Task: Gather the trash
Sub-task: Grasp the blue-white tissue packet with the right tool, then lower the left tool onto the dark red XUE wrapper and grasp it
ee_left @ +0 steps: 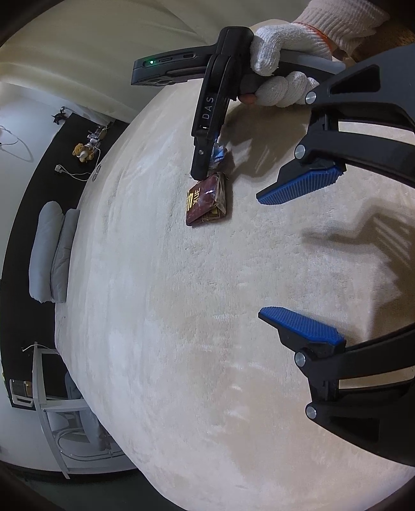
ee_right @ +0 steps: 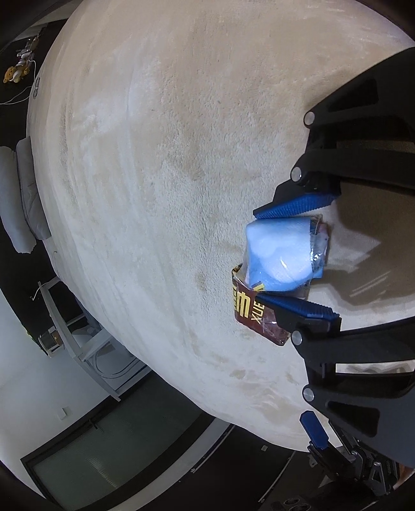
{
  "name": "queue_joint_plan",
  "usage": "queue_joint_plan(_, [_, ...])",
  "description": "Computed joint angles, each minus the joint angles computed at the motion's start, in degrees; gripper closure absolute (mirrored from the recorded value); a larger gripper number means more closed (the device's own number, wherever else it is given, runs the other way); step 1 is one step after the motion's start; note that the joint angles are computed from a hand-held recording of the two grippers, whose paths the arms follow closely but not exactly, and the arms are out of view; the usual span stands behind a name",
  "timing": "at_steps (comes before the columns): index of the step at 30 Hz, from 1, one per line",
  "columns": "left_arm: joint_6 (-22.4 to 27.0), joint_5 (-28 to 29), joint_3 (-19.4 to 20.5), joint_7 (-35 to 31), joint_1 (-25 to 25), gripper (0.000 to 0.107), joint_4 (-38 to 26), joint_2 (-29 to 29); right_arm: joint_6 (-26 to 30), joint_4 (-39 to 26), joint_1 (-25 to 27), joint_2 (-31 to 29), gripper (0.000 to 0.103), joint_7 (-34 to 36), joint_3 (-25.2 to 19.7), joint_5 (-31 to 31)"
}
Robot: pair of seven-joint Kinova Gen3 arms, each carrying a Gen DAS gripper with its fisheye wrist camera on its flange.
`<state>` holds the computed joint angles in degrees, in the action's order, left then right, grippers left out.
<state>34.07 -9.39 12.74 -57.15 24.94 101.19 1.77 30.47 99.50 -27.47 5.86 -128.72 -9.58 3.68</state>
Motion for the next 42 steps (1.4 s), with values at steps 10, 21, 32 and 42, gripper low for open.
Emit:
queue_joint_plan(10, [1.4, -2.7, -0.1, 1.8, 2.0, 0.033, -3.8, 3.2, -0.1, 2.5, 2.2, -6.0, 0.056, 2.3, -0.6, -3.3])
queue_joint_plan(21, [4.1, -5.0, -2.4, 1.2, 7.0, 0.025, -13.3, 12.1, 2.2, 4.8, 5.8, -11.7, 0.056, 4.5, -0.3, -7.6])
queue_joint_plan(32, [11.4, -8.4, -6.7, 4.1, 13.5, 0.024, -24.5, 21.2, 4.9, 5.4, 7.6, -14.3, 0.056, 8.0, 0.5, -10.9])
queue_joint_plan(42, [12.3, -9.9, -8.3, 5.1, 15.0, 0.048, -27.1, 23.6, 6.1, 5.7, 8.9, -15.1, 0.056, 8.5, 0.2, -10.9])
